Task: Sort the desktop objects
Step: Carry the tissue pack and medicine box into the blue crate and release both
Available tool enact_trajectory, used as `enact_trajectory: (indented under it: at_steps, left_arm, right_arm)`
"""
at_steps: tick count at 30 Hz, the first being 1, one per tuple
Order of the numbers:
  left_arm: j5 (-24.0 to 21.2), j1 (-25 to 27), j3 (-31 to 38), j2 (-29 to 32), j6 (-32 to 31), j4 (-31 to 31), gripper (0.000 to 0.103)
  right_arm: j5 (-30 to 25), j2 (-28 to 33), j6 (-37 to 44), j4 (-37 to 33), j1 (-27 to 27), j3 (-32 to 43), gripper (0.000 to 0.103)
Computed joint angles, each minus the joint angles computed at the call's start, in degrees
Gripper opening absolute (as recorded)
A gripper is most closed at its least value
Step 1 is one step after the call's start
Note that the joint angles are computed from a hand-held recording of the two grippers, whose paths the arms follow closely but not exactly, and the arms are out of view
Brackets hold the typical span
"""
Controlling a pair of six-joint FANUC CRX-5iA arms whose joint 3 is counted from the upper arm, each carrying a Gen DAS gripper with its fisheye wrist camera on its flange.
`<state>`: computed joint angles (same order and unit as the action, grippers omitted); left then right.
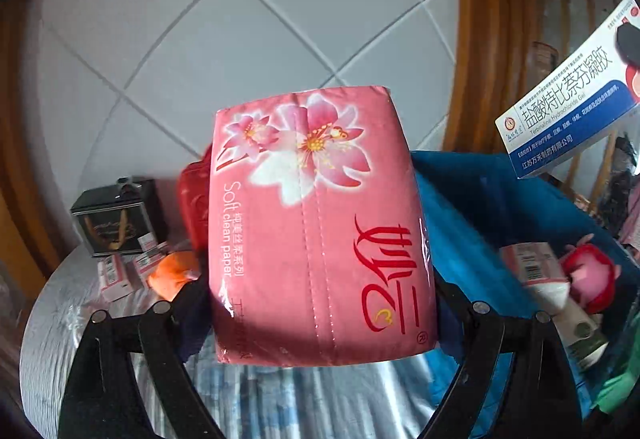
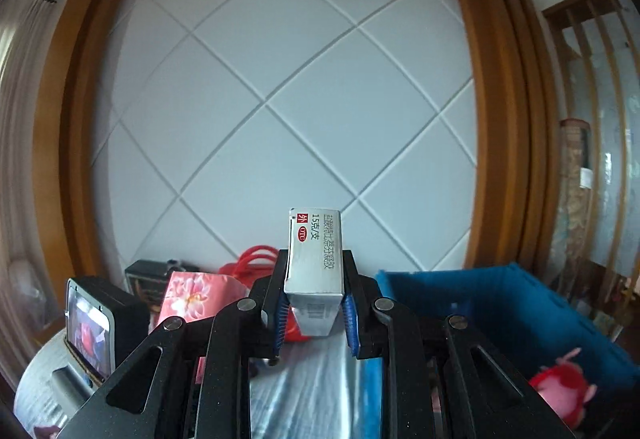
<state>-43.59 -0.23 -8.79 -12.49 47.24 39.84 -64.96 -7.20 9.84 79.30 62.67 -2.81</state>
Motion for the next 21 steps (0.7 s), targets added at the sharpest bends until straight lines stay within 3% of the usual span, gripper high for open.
enact_trajectory:
  at_steps: [2,5,8,12,16,21]
  left_arm:
    - [-0.8,-5.5,4.9,1.5,5.2,-4.1,0.09]
    - [-3.8,-13.5,15.5,6.2,15.9,-13.8,0.09]
    - [-9.5,-21.4,28.3,13.3,27.8,-24.5,0.09]
    - [-20.8,-31.1,47.6,25.6,39.6,-35.7,0.09]
    - [-30.6,-37.8,64.3,37.0,45.1,-44.6,0.09]
    - [-39.1,-41.0,79.0,47.5,45.5,-50.0,0.091]
  right_arm:
    - [-3.4,-3.5,1.6,-0.5,-0.4,-0.5,0.023]
    - [-4.1,-7.6,5.4,-1.7,-4.4,-0.9,0.023]
    - [-0.2,-10.3,11.6,-5.8,-11.9,-0.6,0.023]
    - [7.5,-12.4,21.8,-15.2,-23.7,-0.5,0.023]
    - [17.2,-11.5,30.6,-25.0,-35.7,-2.1,0.023]
    - [23.3,-8.9,38.1,-36.4,-44.0,-2.3,0.023]
